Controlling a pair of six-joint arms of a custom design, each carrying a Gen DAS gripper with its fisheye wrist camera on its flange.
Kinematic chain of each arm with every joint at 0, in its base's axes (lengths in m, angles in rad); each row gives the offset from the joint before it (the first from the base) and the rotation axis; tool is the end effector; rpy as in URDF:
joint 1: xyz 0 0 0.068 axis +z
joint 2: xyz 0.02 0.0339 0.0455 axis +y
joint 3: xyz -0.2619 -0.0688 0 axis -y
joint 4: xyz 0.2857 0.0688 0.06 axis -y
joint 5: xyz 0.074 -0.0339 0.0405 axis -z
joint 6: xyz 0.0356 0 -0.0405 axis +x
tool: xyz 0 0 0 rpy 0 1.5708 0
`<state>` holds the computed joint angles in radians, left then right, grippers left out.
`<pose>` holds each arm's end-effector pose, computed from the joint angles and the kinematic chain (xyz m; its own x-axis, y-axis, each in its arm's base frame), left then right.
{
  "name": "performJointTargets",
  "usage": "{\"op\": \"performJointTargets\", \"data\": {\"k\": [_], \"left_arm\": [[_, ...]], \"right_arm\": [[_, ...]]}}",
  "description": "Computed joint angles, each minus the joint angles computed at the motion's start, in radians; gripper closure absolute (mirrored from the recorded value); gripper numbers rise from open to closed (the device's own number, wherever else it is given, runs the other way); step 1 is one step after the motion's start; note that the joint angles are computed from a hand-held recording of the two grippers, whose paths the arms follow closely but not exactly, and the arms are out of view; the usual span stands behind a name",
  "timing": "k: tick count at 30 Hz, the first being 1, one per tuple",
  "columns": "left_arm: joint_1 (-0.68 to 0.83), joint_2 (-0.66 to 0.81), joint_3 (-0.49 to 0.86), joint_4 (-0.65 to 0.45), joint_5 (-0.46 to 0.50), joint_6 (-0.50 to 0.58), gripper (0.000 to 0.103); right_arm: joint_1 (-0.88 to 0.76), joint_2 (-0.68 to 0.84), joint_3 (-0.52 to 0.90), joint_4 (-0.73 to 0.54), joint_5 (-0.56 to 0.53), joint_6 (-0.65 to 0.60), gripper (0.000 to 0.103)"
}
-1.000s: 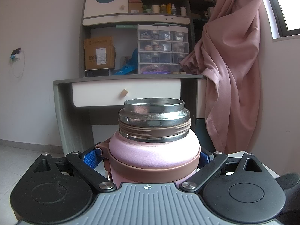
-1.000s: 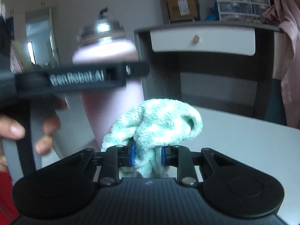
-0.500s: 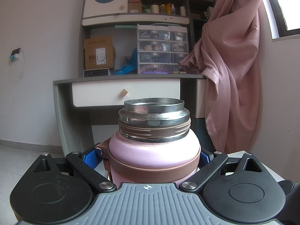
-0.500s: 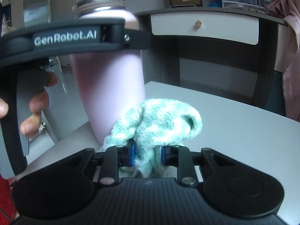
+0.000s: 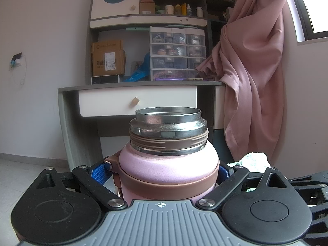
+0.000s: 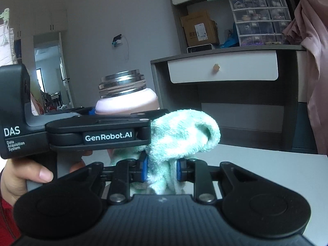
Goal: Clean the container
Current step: 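Keep wiping the bottle body with the towel in the right gripper, then wipe the bottle side once more with the towel in the right gripper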
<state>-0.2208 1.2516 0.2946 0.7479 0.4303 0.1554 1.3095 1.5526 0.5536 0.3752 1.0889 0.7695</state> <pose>0.2460 -0.0704 0.1411 -0.1077 0.1683 -0.9798 0.6213 0.7808 0.0659 0.1064 0.2756 0.1147 -0.2906 0.1614 -0.9431 -0.0831 0.9777 0.1930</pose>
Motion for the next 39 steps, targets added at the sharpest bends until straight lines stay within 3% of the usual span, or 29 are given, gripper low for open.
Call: {"op": "performJointTargets", "data": {"k": [13, 26, 39], "left_arm": [[0.004, 0.002, 0.004, -0.004, 0.005, 0.002, 0.007], [0.01, 0.009, 0.008, -0.002, 0.013, 0.007, 0.007], [0.006, 0.009, 0.011, -0.006, 0.009, 0.007, 0.007]], "right_arm": [[-0.018, 0.029, 0.044, -0.147, -0.057, 0.089, 0.078], [-0.076, 0.123, 0.121, -0.291, -0.212, 0.185, 0.078], [-0.054, 0.074, 0.102, -0.274, -0.157, 0.176, 0.078]]}}
